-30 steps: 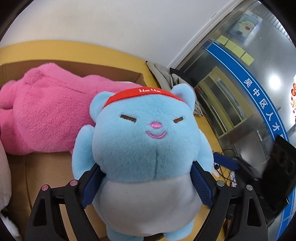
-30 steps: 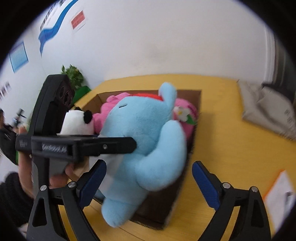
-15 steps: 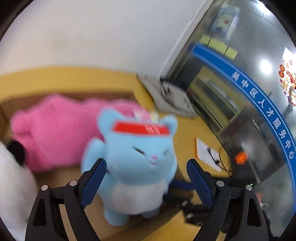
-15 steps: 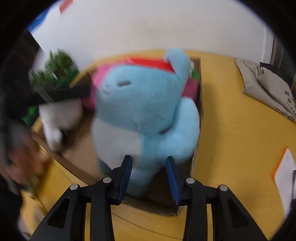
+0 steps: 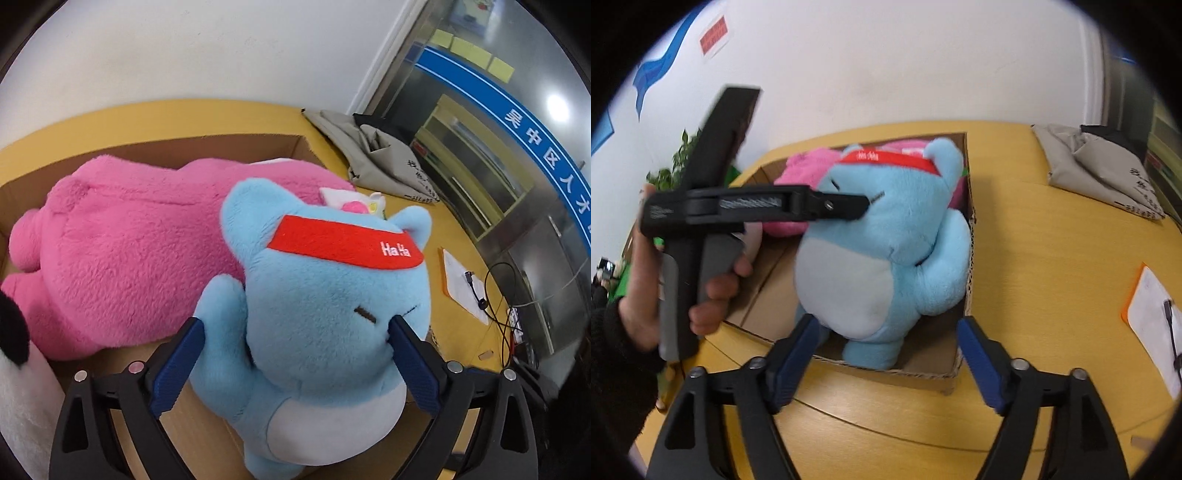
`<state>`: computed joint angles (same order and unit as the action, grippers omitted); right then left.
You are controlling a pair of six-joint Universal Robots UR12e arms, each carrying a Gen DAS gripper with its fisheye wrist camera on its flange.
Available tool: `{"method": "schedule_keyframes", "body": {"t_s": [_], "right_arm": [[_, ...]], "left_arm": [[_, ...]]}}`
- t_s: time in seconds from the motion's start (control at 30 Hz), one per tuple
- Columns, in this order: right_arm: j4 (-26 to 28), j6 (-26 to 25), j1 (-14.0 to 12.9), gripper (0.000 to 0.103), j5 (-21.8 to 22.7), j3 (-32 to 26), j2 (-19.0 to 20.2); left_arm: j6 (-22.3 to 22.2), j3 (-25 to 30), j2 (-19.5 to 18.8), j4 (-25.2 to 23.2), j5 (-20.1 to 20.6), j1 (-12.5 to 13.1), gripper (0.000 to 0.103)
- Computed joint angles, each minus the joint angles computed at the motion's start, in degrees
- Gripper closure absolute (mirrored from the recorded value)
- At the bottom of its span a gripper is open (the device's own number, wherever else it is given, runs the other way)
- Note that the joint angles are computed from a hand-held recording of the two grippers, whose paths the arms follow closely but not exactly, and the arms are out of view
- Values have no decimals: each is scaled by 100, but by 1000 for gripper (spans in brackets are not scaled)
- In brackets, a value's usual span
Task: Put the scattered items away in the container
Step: 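Lower the cat into the box beside the pink bear and open both grippers, then move both grippers to the pink-and-teal pig plush and close on it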
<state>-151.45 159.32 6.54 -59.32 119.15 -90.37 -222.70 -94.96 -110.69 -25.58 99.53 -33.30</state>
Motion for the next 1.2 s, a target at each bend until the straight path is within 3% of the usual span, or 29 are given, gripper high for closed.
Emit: {"method": "schedule_keyframes", "body": {"t_s": [0.17,0.3,0.33,0.4,0.47,0.57,0.63,0.7,0.87,1.2], "right_arm": [[-406,285,63,25,-31,290,-412],[-743,411,76,22,-99,638,-918],[-792,469,77,22,-90,702,-1016],[-1003,679,95,21,-81,858,-1221],[-1347,898,139,21,-138,1011,-1358],[-1727,1178,295,21,-440,1167,-1498],[-1860,1331,394,21,-617,1228,-1551],[-1808,1426,499,21,-741,1255,-1607],[-1705,1323,833,21,-1251,1336,-1760],[-1687,1346,1069,21,-1696,1460,-1878]], "left_arm": [[-87,-83,307,-160,552,-274,5],[-85,-641,872,553,1479,-758,4],[-129,-778,1046,581,1925,-975,4],[-334,-851,1236,186,2631,-1293,4],[-848,-942,1443,-631,3459,-1694,1],[-1813,-955,1583,-2109,4144,-2108,0],[-2540,-925,1610,-3016,4297,-2300,0],[-2986,-979,1644,-3352,4266,-2433,0],[-3454,-1209,1707,-3158,4187,-2579,0],[-3177,-1201,1640,-2541,4168,-2614,0]]}}
